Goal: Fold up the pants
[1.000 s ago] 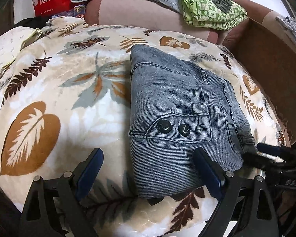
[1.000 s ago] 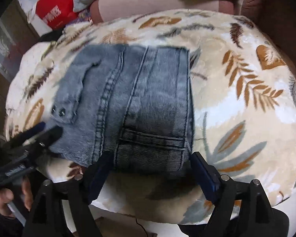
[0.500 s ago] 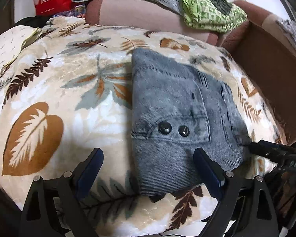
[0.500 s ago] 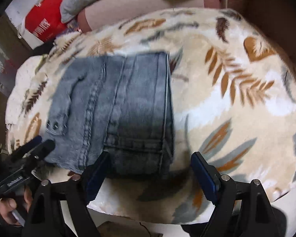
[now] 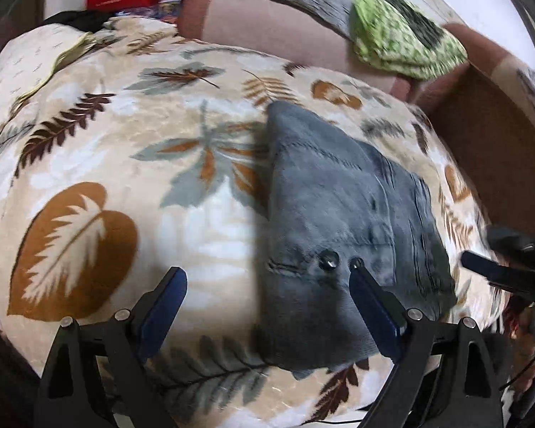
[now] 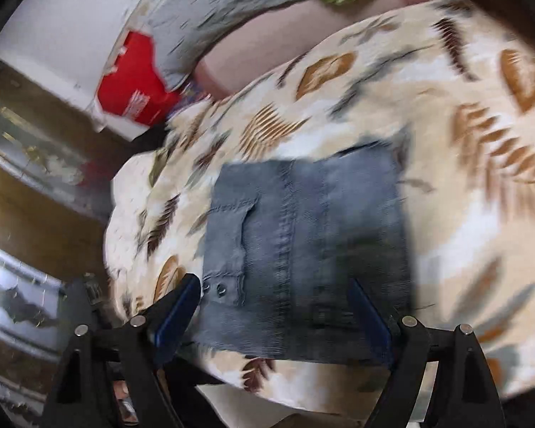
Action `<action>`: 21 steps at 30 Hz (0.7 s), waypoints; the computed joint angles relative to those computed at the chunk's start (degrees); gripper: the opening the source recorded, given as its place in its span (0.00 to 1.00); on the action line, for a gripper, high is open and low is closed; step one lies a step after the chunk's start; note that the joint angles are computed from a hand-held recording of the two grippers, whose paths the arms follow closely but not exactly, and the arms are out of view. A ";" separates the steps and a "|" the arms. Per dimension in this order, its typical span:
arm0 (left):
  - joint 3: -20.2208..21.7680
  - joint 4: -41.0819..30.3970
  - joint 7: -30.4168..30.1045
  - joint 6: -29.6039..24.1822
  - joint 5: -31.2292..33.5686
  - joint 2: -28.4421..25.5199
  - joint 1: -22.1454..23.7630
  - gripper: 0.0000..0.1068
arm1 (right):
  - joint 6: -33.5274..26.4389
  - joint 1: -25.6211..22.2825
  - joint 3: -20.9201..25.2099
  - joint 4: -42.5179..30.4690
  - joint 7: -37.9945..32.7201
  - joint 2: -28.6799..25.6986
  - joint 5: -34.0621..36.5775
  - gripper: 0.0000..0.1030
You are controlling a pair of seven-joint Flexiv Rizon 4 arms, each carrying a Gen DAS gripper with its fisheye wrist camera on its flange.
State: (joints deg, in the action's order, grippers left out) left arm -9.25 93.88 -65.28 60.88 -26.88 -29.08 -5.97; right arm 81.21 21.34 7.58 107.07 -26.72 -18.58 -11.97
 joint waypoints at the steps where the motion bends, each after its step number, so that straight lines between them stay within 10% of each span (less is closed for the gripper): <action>1: 0.62 -0.25 -0.50 -0.56 1.14 -0.06 -0.57 0.87 | -4.24 -0.20 0.83 -1.37 -0.14 -0.92 0.16 0.83; 6: -3.19 3.83 4.89 7.74 -3.07 2.01 0.42 0.87 | -9.49 -2.31 4.16 -4.60 -4.30 -2.88 6.93 0.83; 9: 0.12 0.31 2.75 2.89 2.27 0.11 -2.35 0.87 | -8.03 -1.09 0.88 -6.01 -2.52 -2.15 4.14 0.83; 14: 1.23 -1.47 -0.68 -0.62 5.12 -1.66 -2.99 0.87 | -2.03 -12.65 14.05 -19.86 -19.87 -11.91 20.87 0.83; 18: 1.08 -1.71 -0.22 -0.70 6.14 -1.74 -3.08 0.87 | -10.21 -11.08 8.10 -23.92 -13.81 -16.63 20.39 0.83; 21: -0.15 -0.98 1.02 -0.38 4.48 -1.32 -1.91 0.87 | -3.32 -10.98 8.58 -20.67 -14.65 -14.73 22.73 0.82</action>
